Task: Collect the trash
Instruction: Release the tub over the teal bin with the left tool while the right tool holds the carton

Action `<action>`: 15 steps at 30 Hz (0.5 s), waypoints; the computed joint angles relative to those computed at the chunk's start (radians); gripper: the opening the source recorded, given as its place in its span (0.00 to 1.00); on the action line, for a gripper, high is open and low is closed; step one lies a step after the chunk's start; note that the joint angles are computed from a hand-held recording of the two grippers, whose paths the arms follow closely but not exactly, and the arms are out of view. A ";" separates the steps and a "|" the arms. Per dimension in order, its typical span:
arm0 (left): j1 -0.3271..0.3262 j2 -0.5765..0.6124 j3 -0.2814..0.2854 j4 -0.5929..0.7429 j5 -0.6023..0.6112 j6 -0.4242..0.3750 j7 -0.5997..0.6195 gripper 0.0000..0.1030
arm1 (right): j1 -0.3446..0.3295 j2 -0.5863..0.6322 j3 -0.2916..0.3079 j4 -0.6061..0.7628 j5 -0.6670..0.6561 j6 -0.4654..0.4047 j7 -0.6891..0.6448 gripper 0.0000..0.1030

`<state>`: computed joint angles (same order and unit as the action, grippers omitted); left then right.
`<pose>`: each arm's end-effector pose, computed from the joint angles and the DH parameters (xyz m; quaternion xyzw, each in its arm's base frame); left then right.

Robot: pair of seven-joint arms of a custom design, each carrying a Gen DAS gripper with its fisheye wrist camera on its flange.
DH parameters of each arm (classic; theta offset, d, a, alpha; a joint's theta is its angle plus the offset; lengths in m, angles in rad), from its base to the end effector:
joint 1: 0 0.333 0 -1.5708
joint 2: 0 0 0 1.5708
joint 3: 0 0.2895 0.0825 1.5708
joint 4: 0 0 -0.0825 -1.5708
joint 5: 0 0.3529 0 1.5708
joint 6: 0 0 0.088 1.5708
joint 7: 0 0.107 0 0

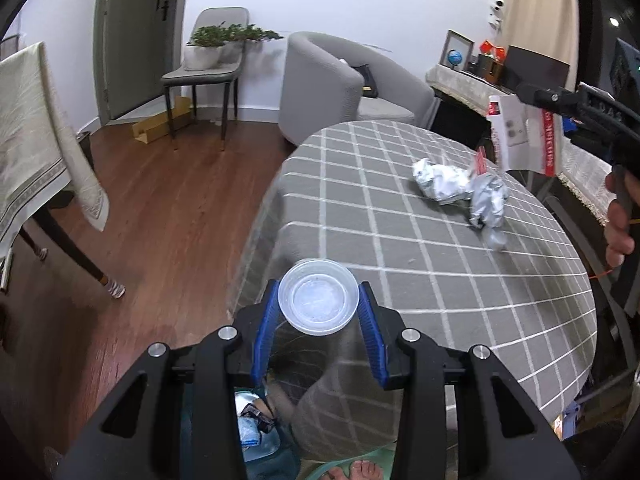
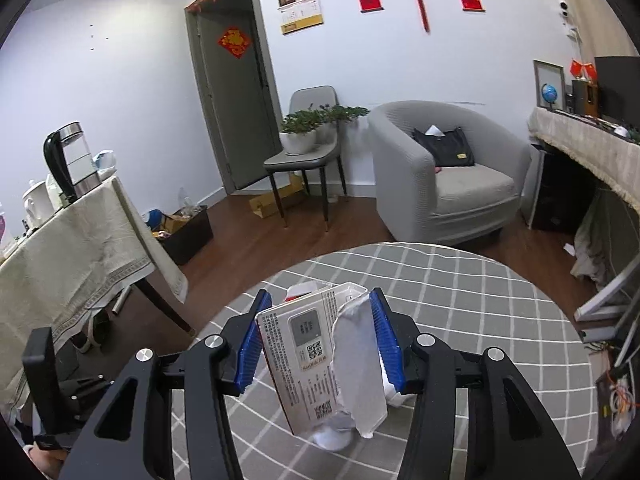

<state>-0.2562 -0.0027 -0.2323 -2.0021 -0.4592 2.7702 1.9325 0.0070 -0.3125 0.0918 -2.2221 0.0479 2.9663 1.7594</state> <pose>0.5147 -0.2520 0.5316 -0.4729 0.7862 -0.3778 0.1249 0.4839 0.0506 0.6177 -0.5731 0.6464 -0.2997 0.4048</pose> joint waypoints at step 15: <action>0.058 -0.033 0.058 -0.089 0.051 -0.029 -0.074 0.41 | 0.157 0.127 -0.012 0.156 0.091 -0.078 -0.065 0.50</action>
<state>-0.1986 -0.0357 -0.1745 -2.0911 -0.4079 2.7409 1.8585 0.1635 -0.1858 0.0797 -2.0663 0.1391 2.8879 1.6942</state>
